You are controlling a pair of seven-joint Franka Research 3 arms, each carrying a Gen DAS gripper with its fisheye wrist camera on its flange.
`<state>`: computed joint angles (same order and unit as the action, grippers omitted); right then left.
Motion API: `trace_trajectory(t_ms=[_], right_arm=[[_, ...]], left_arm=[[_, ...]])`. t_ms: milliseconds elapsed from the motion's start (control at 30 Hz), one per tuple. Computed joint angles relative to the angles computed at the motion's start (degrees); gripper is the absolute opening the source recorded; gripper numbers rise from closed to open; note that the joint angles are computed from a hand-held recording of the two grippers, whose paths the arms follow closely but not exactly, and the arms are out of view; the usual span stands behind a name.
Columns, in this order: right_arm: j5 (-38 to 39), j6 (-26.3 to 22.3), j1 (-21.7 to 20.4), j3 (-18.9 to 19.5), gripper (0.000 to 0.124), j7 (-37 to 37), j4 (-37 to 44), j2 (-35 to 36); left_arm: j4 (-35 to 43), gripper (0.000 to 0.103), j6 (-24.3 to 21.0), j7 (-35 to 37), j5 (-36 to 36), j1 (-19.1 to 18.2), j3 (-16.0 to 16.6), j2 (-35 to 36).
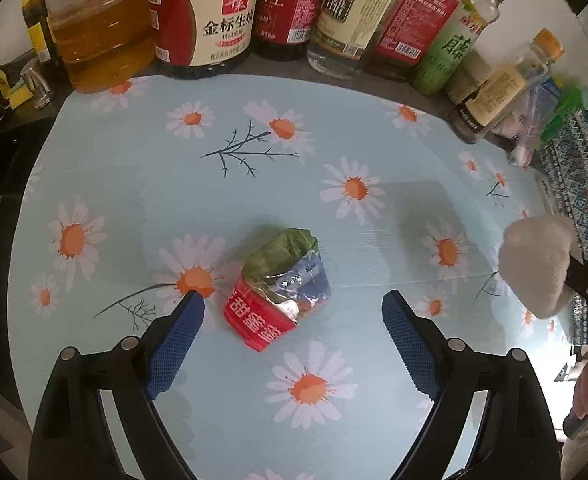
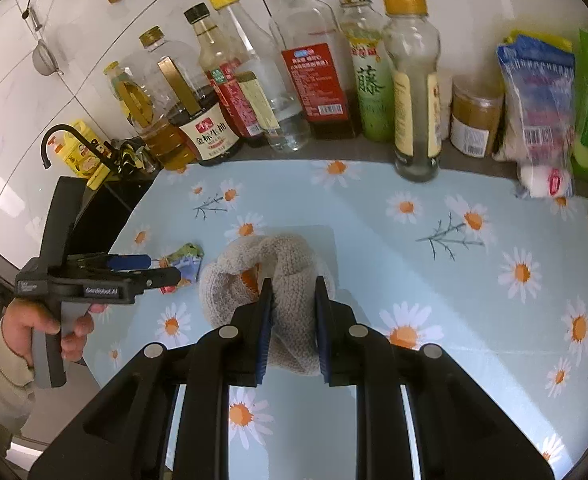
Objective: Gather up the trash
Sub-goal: 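Grasp the red-green snack wrapper with the left tool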
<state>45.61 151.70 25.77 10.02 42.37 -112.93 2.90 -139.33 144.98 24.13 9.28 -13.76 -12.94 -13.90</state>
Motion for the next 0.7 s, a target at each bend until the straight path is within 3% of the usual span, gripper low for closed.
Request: trace_trajectory(t_ms=[333, 533, 700], right_arm=[[1.58, 0.48, -0.54, -0.43, 0.021, 0.73, -1.18, -0.34], [2.4, 0.59, -0.75, -0.57, 0.021, 0.97, -1.71, -0.51], [2.64, 0.59, -0.86, -0.67, 0.021, 1.23, -2.12, -0.84]], left_arm=[[2.87, 0.083, -3.05, -0.77, 1.75, 0.61, -0.06, 3.87], [4.56, 0.059, -4.71, -0.21, 2.42, 0.62, -0.13, 5.61], [4.36, 0.059, -4.41, 0.23, 2.59, 0.6, -0.03, 5.5]])
